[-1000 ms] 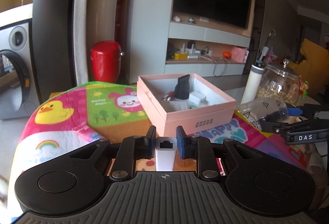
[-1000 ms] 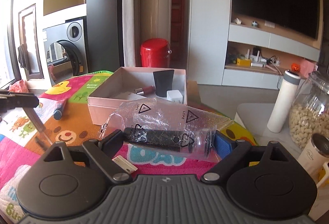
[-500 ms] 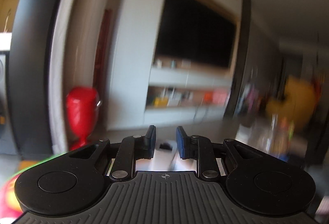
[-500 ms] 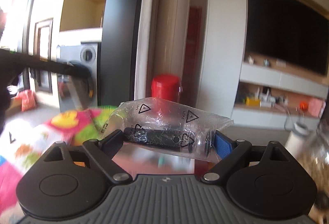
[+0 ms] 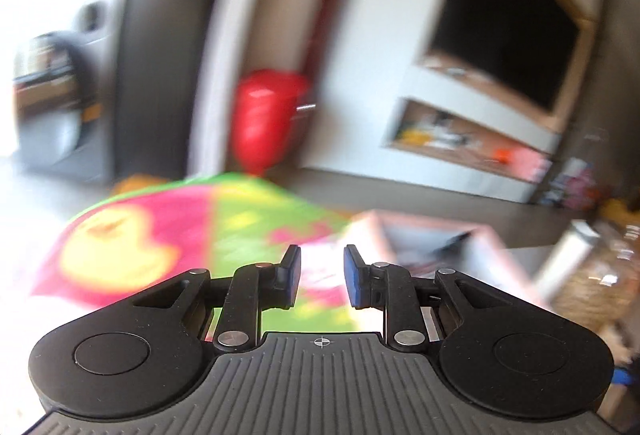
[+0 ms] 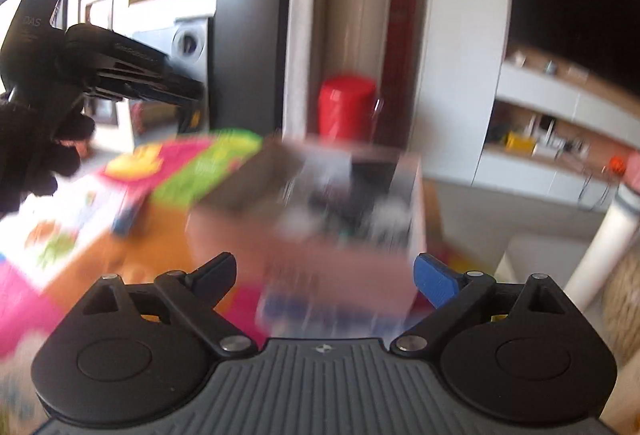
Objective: Organize rigid objects
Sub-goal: 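Carry the adapter and bag into the pink box and open both tools, then grasp the pink toothpaste tube with the left tool while the right approaches the cream tube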
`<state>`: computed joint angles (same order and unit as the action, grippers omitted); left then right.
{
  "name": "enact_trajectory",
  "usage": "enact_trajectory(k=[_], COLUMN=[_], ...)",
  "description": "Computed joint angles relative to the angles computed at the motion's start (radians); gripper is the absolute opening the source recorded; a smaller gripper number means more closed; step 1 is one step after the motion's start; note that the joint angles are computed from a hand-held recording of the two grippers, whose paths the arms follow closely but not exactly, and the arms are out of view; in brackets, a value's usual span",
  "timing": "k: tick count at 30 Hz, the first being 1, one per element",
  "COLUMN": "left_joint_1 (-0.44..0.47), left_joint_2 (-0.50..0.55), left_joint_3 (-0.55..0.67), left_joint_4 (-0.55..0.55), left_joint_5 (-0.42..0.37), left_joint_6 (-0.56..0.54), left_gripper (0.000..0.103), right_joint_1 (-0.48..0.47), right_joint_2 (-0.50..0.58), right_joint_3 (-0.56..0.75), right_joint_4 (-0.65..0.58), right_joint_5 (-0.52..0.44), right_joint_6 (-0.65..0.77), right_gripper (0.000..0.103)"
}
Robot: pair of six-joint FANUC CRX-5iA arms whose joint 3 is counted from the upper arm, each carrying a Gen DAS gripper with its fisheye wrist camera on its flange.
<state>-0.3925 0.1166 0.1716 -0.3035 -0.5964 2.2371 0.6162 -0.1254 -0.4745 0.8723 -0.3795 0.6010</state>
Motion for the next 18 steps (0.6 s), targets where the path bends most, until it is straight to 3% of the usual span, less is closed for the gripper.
enact_trajectory(k=[2, 3, 6, 10, 14, 18], left_joint_1=[0.015, 0.039, 0.114, 0.118, 0.078, 0.022], left_joint_2=[-0.051, -0.073, -0.095, -0.051, 0.007, 0.067], left_joint_3=[-0.063, -0.099, -0.177, -0.140, -0.076, 0.002], left_joint_4=[-0.045, -0.016, 0.125, 0.132, 0.094, 0.013], left_joint_5=[-0.034, -0.035, -0.027, -0.076, -0.129, -0.186], left_joint_6=[0.140, 0.168, 0.124, 0.114, 0.101, 0.095], left_gripper=[0.026, 0.026, 0.025, 0.026, 0.026, 0.041], right_joint_1=[0.016, 0.023, 0.045, 0.070, 0.095, 0.120], right_joint_2=[-0.017, -0.023, -0.041, -0.055, -0.060, -0.059], right_joint_3=[-0.039, -0.058, -0.090, -0.059, -0.027, 0.006], right_joint_4=[0.035, 0.069, 0.076, -0.081, -0.157, -0.251], right_joint_5=[-0.035, -0.056, -0.084, -0.095, -0.122, -0.155], right_joint_6=[-0.049, -0.089, -0.154, -0.069, 0.005, 0.085], right_gripper=[0.096, 0.096, 0.096, 0.096, 0.096, 0.096])
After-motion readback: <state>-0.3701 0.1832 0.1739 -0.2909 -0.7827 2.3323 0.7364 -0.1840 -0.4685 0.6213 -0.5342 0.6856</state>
